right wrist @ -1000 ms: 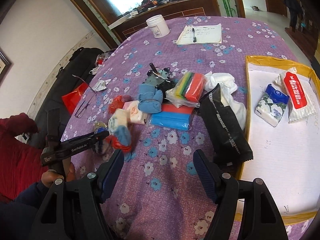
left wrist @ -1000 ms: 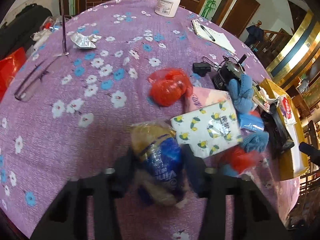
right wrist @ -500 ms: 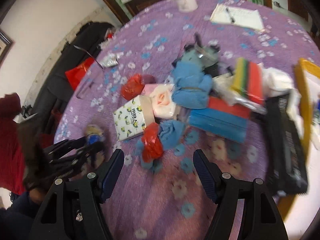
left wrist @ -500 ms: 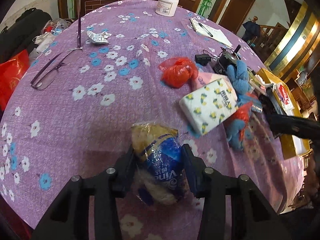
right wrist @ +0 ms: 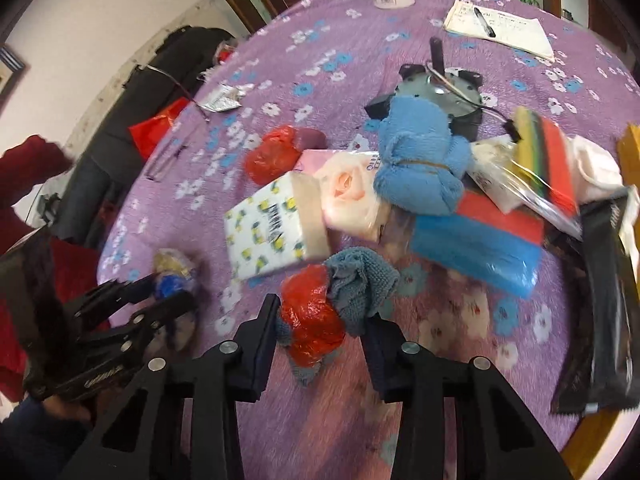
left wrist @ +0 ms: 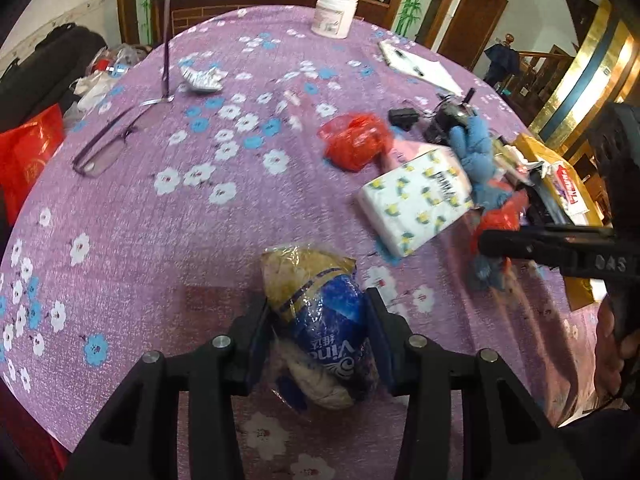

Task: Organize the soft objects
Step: 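Grasp snack bag with left tool while right tool grasps blue towel with red bag, then carry both items to the white tray and release them inside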

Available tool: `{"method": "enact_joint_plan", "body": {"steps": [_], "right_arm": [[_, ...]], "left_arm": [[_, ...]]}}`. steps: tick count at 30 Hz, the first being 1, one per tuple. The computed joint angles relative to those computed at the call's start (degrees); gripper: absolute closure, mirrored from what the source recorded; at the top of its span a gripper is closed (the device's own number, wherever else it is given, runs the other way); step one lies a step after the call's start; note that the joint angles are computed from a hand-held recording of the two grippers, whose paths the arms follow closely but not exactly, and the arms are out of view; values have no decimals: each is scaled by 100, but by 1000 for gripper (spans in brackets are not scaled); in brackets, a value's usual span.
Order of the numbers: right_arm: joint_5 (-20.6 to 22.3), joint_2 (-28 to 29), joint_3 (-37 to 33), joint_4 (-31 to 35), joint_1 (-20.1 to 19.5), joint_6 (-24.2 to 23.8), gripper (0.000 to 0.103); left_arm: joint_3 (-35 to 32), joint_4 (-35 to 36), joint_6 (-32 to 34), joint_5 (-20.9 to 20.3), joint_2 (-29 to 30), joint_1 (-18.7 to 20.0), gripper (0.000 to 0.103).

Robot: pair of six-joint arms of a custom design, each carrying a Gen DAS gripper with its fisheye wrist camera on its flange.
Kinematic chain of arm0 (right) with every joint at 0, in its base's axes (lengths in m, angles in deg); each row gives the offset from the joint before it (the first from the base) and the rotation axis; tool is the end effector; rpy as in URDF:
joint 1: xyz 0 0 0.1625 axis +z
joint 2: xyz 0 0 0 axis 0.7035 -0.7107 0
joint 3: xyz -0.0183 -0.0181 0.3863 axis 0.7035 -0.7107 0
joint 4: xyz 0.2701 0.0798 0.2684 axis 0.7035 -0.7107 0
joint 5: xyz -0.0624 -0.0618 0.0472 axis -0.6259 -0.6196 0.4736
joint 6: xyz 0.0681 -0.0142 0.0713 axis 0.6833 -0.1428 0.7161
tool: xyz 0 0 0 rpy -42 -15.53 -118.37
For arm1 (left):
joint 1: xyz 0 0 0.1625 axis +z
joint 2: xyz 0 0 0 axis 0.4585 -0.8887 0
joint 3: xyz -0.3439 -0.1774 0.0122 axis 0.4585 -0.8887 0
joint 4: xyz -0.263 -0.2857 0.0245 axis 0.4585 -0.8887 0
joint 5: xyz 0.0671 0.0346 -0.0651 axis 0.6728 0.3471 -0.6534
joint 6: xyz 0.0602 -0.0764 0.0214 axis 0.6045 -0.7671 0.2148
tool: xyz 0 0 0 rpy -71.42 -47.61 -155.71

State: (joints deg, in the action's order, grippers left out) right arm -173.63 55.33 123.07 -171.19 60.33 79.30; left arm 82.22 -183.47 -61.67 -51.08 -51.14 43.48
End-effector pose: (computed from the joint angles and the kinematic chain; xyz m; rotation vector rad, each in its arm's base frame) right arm 0.2665 -0.6657 0.0544 0.0003 -2.6555 0.6284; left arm -0.0610 -0.6951 0.2372 0.8846 2.5846 -0.3064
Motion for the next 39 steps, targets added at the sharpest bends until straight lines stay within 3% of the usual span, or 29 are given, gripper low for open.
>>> {"method": "enact_joint_plan", "body": {"steps": [13,39], "right_arm": [[202,-531,849,-651,158,-322,60],[406,-694,1019,-887,153,-597,60]], "left_arm": [[285,-203,33,-111,-118,-251,60],[651,-431,-139,29,-443,-446,60]]}}
